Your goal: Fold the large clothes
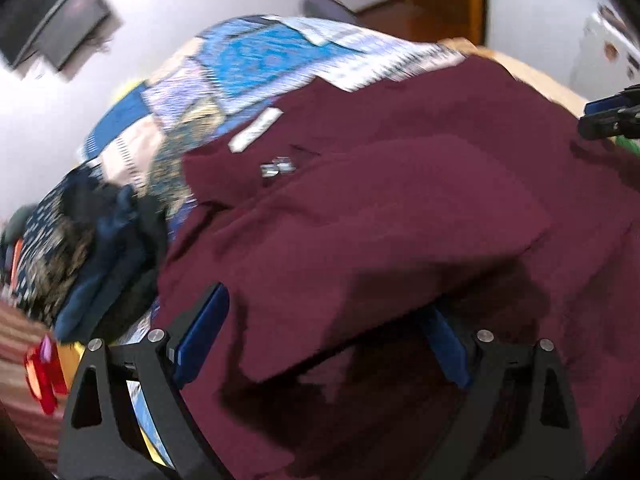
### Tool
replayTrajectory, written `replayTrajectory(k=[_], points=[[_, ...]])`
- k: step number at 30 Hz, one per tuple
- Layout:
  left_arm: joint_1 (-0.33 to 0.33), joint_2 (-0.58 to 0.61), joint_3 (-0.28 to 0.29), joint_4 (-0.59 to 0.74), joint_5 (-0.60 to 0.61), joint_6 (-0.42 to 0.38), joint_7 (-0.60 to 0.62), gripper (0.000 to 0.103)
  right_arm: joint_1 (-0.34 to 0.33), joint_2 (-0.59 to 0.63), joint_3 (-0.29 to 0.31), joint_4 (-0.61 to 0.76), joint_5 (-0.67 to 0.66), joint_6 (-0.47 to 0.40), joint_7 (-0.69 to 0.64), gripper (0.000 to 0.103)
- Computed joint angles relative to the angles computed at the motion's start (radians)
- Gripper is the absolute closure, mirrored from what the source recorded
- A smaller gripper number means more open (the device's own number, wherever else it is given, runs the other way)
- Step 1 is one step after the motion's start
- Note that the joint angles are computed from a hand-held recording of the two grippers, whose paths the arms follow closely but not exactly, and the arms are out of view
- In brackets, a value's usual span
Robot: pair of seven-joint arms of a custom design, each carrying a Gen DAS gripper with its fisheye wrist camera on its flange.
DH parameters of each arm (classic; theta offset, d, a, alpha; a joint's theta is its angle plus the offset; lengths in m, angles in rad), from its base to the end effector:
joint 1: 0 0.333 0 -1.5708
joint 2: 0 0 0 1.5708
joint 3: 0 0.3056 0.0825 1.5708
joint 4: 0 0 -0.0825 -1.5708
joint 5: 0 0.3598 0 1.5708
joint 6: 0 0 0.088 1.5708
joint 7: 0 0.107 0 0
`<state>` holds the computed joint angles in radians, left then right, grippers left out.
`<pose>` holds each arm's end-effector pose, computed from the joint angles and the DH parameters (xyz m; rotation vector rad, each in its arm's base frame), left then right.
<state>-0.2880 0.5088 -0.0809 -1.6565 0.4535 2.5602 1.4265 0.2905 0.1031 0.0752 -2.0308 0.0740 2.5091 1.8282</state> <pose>0.6411 -0.2461 0.3616 -1.3273 2.3358 -0.2683 0.5449 0.2069 0.4390 -2.0154 1.9075 -0.1629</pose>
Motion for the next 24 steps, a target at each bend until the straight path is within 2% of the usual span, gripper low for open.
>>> replayTrajectory(k=[3,6,9,10,11,13,16,19,24], points=[[-0.014,0.053,-0.003,0.073,0.000,-0.041,0.029,0.006,-0.001,-0.003,-0.004,-0.039,-0.007,0.021,0.008,0.060],[-0.002,0.101,-0.023,0.151,-0.057,-0.079,0.060,0.005,0.006,-0.005,-0.003,-0.060,-0.037,0.053,0.032,0.058],[-0.007,0.122,-0.010,0.179,-0.078,-0.046,0.026,0.008,0.005,-0.006,-0.003,-0.072,-0.044,0.073,0.031,0.057],[-0.006,0.125,-0.008,0.180,-0.082,-0.019,0.017,0.020,0.003,-0.006,-0.002,-0.071,-0.033,0.073,0.022,0.057],[-0.003,0.117,-0.003,0.165,-0.086,0.024,-0.002,0.027,-0.001,-0.004,-0.001,-0.066,-0.015,0.068,0.009,0.057],[0.001,0.112,0.003,0.167,-0.102,0.045,-0.029,0.055,-0.009,-0.001,0.000,-0.060,0.021,0.060,-0.011,0.057],[0.038,0.081,-0.009,0.139,-0.156,0.096,-0.054,0.080,-0.015,0.000,-0.004,-0.054,0.042,0.053,-0.013,0.057],[0.096,0.018,-0.024,0.068,-0.235,0.182,-0.086,0.091,-0.015,-0.008,-0.010,-0.054,0.022,0.067,0.006,0.057],[0.180,-0.114,-0.029,-0.079,-0.338,0.318,-0.122,0.098,-0.014,-0.007,-0.018,-0.029,-0.036,0.090,0.059,0.057]])
